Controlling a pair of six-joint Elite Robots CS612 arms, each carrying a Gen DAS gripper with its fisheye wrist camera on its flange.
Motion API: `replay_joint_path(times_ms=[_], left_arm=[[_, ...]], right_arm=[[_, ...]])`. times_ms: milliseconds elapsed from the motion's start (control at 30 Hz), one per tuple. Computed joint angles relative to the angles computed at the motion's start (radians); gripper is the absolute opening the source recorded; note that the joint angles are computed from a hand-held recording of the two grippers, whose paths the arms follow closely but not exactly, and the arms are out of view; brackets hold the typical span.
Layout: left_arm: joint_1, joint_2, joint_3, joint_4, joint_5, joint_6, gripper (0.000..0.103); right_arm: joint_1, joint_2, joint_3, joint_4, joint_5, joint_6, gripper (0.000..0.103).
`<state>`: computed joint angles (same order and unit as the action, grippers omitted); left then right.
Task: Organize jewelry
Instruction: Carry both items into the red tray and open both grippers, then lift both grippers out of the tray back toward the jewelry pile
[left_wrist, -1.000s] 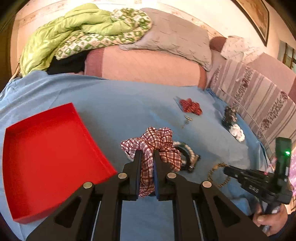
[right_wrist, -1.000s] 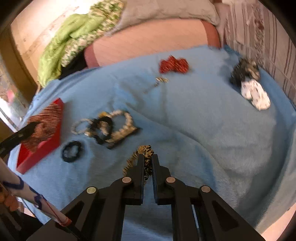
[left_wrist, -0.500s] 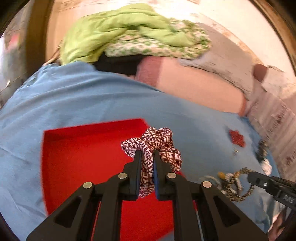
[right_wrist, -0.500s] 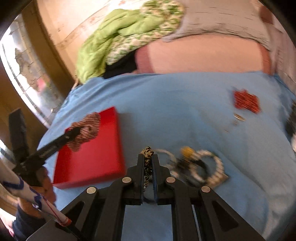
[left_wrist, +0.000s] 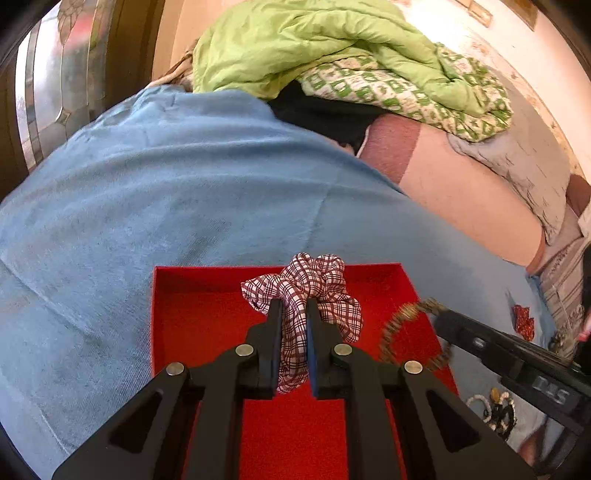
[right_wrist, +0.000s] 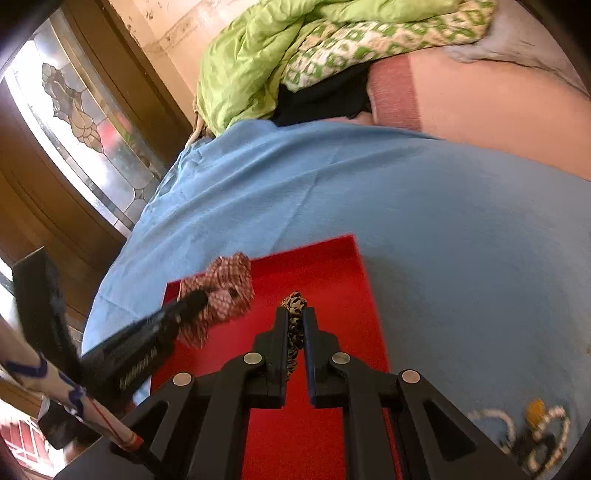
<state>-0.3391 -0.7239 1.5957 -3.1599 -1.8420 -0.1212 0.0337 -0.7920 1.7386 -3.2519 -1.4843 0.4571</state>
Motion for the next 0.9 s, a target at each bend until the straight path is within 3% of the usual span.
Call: replay_joint_path(times_ms=[267, 433, 500, 567, 633, 900], left_arm=[[0.0, 0.01, -0.018, 0.062, 0.029, -0.002, 0.011], [-0.003, 0.009, -0.019, 0.082, 0.047, -0.008, 0.013], [-0.004, 0.009, -0.018, 0.079, 0.053, -0.011, 0.021], [-0.008, 0.007, -0.014, 0.07, 0.065, -0.015, 0.029], [-0.011, 0.006, -0.009, 0.058, 0.079, -0.019, 0.038], [-0.012, -0.009, 0.017, -0.036, 0.082, -0.057, 0.038]], right_arm=[[-0.009, 0.064, -0.09, 0.065, 0.027, 0.045, 0.009], [-0.014, 0.076, -0.102, 0.094, 0.016, 0.054, 0.011], [-0.018, 0.075, -0.099, 0.101, 0.021, 0.058, 0.016], [-0.021, 0.074, -0.095, 0.097, 0.026, 0.062, 0.038], [-0.02, 0.07, -0.087, 0.082, 0.018, 0.059, 0.046], [-0.019, 0.022, -0.015, -0.018, -0.002, 0.021, 0.046]])
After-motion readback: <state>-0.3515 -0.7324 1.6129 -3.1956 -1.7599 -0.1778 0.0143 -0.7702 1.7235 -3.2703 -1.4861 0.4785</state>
